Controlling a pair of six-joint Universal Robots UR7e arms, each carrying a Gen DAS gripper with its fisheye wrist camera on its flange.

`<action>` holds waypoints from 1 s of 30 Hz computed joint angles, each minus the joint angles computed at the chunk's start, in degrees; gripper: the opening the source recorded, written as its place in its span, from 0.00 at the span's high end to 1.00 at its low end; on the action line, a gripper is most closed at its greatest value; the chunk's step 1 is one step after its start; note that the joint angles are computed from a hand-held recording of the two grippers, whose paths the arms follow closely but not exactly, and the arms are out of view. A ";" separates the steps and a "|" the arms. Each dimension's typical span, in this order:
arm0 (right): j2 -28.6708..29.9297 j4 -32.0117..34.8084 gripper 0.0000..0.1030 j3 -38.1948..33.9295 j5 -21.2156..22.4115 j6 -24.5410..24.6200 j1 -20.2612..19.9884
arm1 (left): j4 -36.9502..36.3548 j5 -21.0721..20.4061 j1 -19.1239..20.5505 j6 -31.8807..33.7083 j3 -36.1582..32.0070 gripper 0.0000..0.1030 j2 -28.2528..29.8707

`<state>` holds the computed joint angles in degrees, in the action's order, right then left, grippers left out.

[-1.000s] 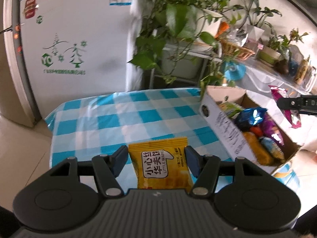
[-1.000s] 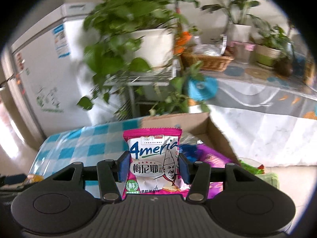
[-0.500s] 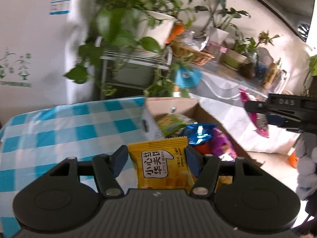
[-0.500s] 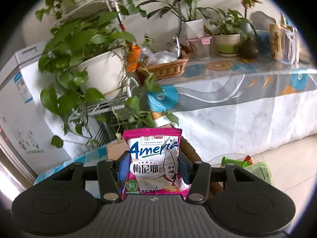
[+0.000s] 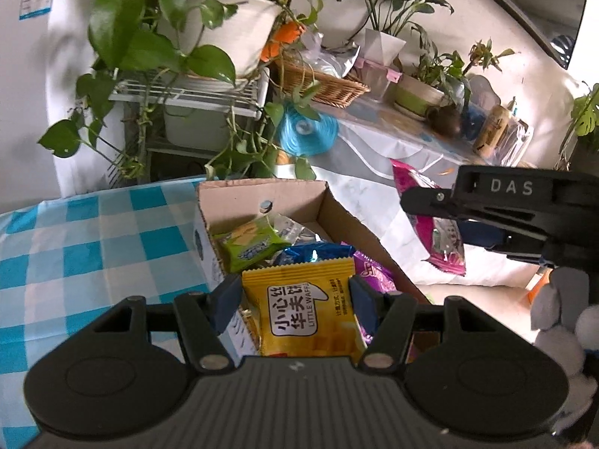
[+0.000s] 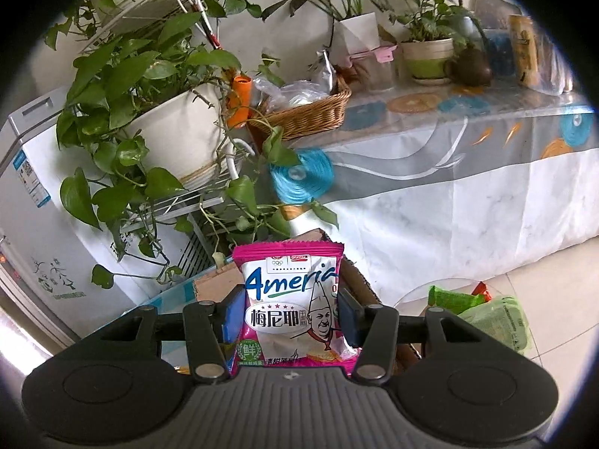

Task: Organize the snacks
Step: 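Carry the yellow bag and pink pack in both grippers over the cardboard box, then open both grippers to drop the yellow bag and pink pack into the box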

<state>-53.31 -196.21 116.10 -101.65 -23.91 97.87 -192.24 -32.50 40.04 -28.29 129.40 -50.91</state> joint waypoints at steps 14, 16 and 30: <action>1.85 2.08 0.32 -3.29 0.37 2.22 -0.72 | 3.56 0.00 0.51 -0.28 -3.63 0.11 2.45; 1.60 1.87 0.29 -3.07 0.65 2.37 -0.69 | 6.82 0.62 0.08 -2.26 -3.52 0.08 1.59; 3.11 0.42 0.11 -3.05 -10.05 -1.61 1.83 | 42.98 5.06 -1.67 -30.18 -3.42 0.04 -6.99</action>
